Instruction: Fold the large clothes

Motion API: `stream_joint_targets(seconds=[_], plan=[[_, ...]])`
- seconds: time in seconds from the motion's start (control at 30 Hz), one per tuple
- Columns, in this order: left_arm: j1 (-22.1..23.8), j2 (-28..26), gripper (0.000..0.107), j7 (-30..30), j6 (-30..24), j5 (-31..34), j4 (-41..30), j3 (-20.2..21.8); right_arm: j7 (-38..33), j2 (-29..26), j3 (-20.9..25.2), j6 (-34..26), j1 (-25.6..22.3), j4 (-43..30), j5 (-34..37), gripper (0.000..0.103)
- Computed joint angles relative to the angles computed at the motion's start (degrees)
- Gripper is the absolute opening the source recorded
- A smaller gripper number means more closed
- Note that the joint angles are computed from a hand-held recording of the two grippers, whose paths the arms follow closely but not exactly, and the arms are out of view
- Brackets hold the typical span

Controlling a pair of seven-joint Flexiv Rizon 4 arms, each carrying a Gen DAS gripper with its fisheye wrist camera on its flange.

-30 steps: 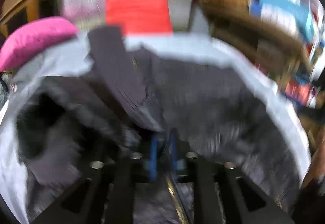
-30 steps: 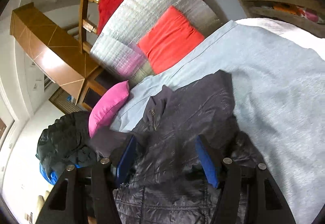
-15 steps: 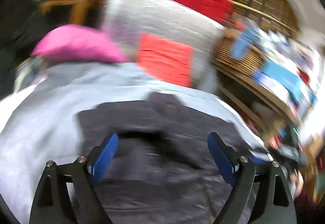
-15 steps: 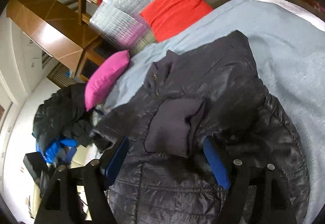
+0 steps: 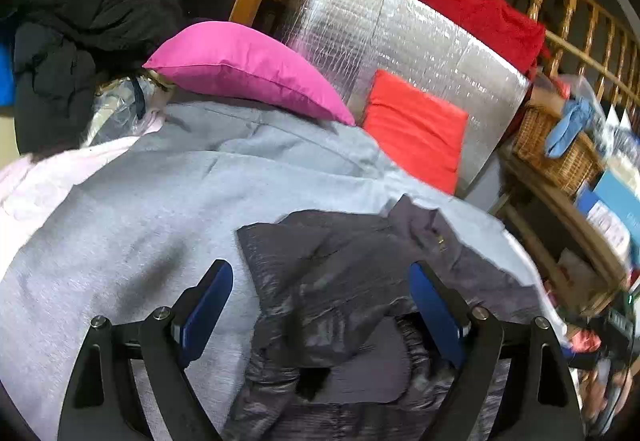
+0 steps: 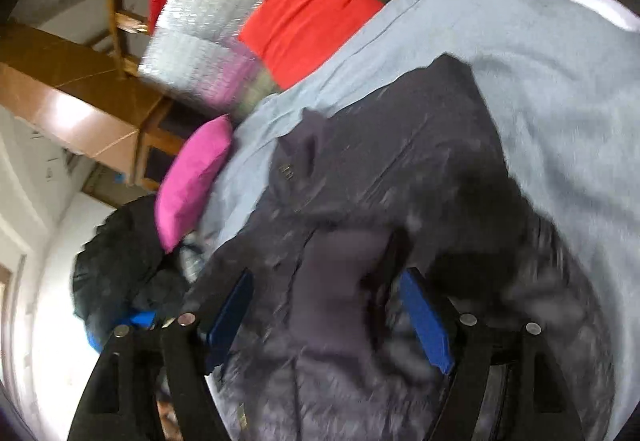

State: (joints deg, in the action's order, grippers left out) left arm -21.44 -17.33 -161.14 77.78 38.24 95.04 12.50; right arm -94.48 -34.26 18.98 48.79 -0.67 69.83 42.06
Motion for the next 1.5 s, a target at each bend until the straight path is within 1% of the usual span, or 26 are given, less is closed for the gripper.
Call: stream_joint_targets(seconds=[0.1, 0.17, 0.23, 0.3, 0.33, 0.4, 0.43, 0.47, 0.5, 0.57, 0.63, 0.7, 0.77, 0.83, 0.97, 1.03, 1.07, 1.1, 1.2, 1.27, 1.3, 1.33, 1.37, 1.4, 1.43, 1.5], plan=[[2.92, -0.51, 0.081, 2.25, 3.99, -5.17, 2.46, -2.24, 6.09, -3.56, -3.29, -1.20, 3.55, -3.49, -5.66, 0.079], [3.08, -0.67, 0.069, 4.01, 5.46, -7.62, 3.41, -2.09, 8.99, -5.08, -3.90, -1.18, 4.73, -4.53, -8.25, 0.079], [2.98, -0.87, 0.062, 5.84, 7.10, -9.53, 4.16, -1.56, 9.60, -5.17, -3.59, 0.82, 5.83, -4.06, -10.22, 0.080], [1.54, -0.96, 0.062, 6.27, 7.50, -10.35, 4.26, 0.28, 8.69, -4.75, -2.80, 0.38, 6.59, -3.72, -12.45, 0.078], [0.88, -1.08, 0.061, 6.39, 7.56, -10.52, 4.18, 1.10, 9.36, -4.11, -3.98, 0.42, 8.30, -2.76, -15.47, 0.078], [0.97, -1.41, 0.061, 8.20, 7.24, -12.22, 4.31, 0.87, 9.70, -3.39, -5.39, 0.88, 10.83, -1.27, -20.51, 0.069], [1.22, -1.61, 0.061, 9.35, 7.11, -13.27, 4.43, 0.44, 10.08, -2.75, -6.85, 2.62, 12.81, 0.48, -24.02, 0.048], [1.53, -1.86, 0.061, 10.79, 6.64, -14.46, 4.46, -0.14, 10.69, -2.40, -7.80, 3.74, 14.10, 1.68, -26.86, 0.033], [2.28, -2.05, 0.061, 13.19, 5.24, -16.22, 4.53, -1.39, 11.14, -2.26, -8.04, 4.32, 14.65, 2.26, -28.74, 0.033], [2.89, -2.36, 0.061, 15.68, 3.91, -18.67, 4.74, -2.43, 11.59, -1.40, -8.32, 7.48, 15.50, 4.40, -31.84, 0.024], [2.72, -2.48, 0.061, 16.59, 3.25, -19.97, 4.96, -2.27, 11.40, 0.32, -8.72, 13.09, 16.30, 7.37, -34.62, 0.019], [0.89, -2.34, 0.061, 15.23, 2.07, -18.62, 4.30, -0.08, 13.08, 1.52, -9.93, 17.36, 16.98, 8.64, -37.58, 0.018], [1.05, -2.05, 0.061, 14.91, 3.04, -18.35, 4.64, -0.11, 15.84, 2.11, -11.48, 20.97, 17.60, 9.14, -40.61, 0.017], [1.23, -1.69, 0.061, 15.39, 4.15, -18.41, 4.95, -0.37, 19.62, 2.15, -14.96, 24.42, 18.67, 9.02, -44.94, 0.017], [1.83, -2.62, 0.061, 19.82, 2.50, -19.29, 3.36, -2.22, 22.76, -1.08, -14.51, 21.19, 15.76, 4.03, -47.63, 0.017], [3.50, -4.07, 0.061, 24.83, 0.47, -22.31, 2.35, -5.47, 24.25, -4.66, -14.37, 17.33, 14.81, 0.26, -48.36, 0.017], [3.76, -4.84, 0.061, 27.05, -1.12, -23.49, 1.56, -6.44, 24.29, -5.96, -13.38, 15.45, 14.07, -1.20, -47.92, 0.017], [3.02, -6.07, 0.061, 29.27, -5.50, -23.77, -0.64, -6.61, 23.51, -8.37, -10.91, 11.04, 12.37, -4.43, -46.08, 0.017], [-0.84, -8.56, 0.061, 29.06, -15.16, -19.50, -6.53, -3.89, 23.04, -11.41, -6.53, 7.44, 9.04, -7.86, -39.24, 0.020], [-0.70, -8.60, 0.062, 28.41, -15.74, -18.69, -6.97, -4.22, 21.96, -11.64, -2.69, 6.62, 5.65, -8.73, -32.62, 0.024], [0.06, -8.23, 0.062, 28.14, -14.49, -19.31, -6.16, -4.84, 21.55, -11.53, -1.14, 5.16, 4.02, -9.46, -29.51, 0.028], [0.73, -7.88, 0.062, 27.82, -13.04, -19.94, -5.25, -5.30, 21.37, -11.33, -0.32, 3.60, 2.76, -10.08, -26.93, 0.036], [1.25, -7.58, 0.062, 27.41, -11.61, -20.54, -4.42, -5.58, 21.01, -11.01, 0.41, 2.27, 1.48, -10.49, -24.39, 0.053], [1.66, -7.15, 0.062, 26.56, -9.80, -21.16, -3.40, -5.66, 20.56, -10.70, 1.44, 2.13, 0.09, -10.77, -22.47, 0.066], [1.64, -6.92, 0.062, 25.93, -8.90, -21.35, -3.02, -5.49, 19.93, -9.33, 0.60, 4.27, 0.11, -9.19, -20.05, 0.078], [1.00, -6.44, 0.062, 23.86, -6.26, -20.65, -2.37, -4.45, 18.07, -6.17, -0.35, 10.35, 0.33, -4.94, -17.97, 0.079]])
